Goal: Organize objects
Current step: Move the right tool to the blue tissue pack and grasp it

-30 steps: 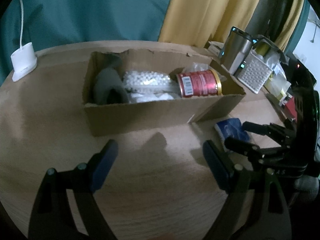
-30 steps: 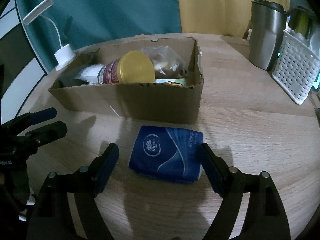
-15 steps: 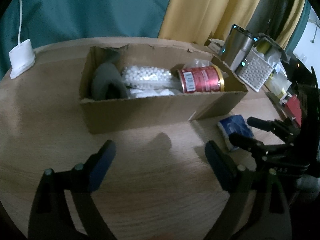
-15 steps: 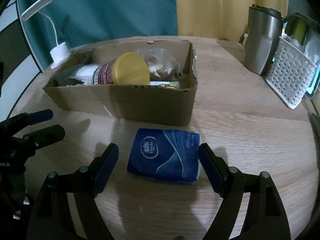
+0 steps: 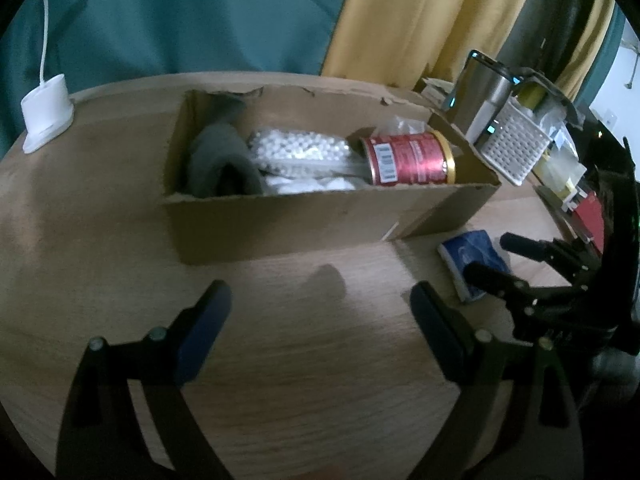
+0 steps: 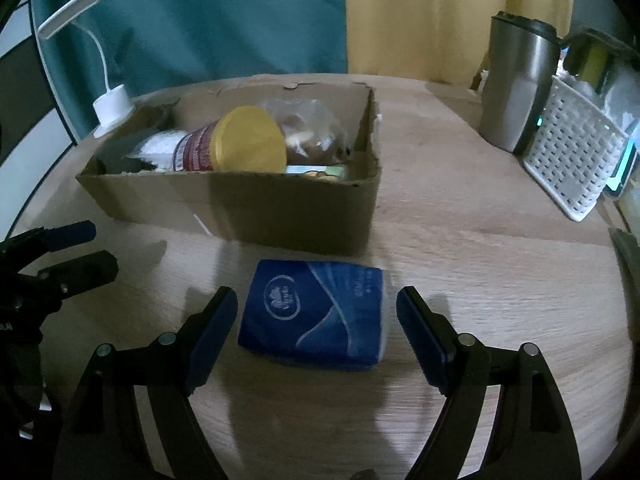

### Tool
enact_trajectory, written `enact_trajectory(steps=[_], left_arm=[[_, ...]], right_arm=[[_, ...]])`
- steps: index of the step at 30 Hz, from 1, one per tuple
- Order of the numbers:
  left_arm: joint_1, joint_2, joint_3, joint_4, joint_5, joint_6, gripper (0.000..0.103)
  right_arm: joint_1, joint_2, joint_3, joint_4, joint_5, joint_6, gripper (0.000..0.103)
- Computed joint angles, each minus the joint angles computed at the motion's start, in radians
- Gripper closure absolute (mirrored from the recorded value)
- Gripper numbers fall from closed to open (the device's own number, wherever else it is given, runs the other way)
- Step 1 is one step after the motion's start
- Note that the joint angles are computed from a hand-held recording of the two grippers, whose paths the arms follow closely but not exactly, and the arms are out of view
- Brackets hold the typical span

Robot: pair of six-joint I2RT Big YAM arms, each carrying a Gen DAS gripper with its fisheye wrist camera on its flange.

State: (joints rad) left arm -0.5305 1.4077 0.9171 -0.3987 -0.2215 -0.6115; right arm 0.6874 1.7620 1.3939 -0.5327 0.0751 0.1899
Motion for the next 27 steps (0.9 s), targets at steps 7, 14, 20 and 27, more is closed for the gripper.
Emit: enact_trajectory(steps=[7,14,20,27], left_arm=[[0.0,0.005,0.004,-0.007,0.003,0.003,0.011],[0.0,0.008,0.007,-0.013,0.001,-0.003,0.01],[-0.003,0.013,0.011,-0.018,0.0,-0.003,0.01],[-0.002,0.017,0.016,-0.024,-0.01,-0.001,0.01]], right_arm=[[0.0,0.012,0.001,0.004,0.01,0.002,0.019],[-0.003,0.006,-0.008,0.025,-0.024,-0.008,0.019],[0.001,0.03,0.008,0.001,-0.021,-0.021,0.018],[0.005,0.032,0.013,-0.013,-0.004,-0.028,0.02]])
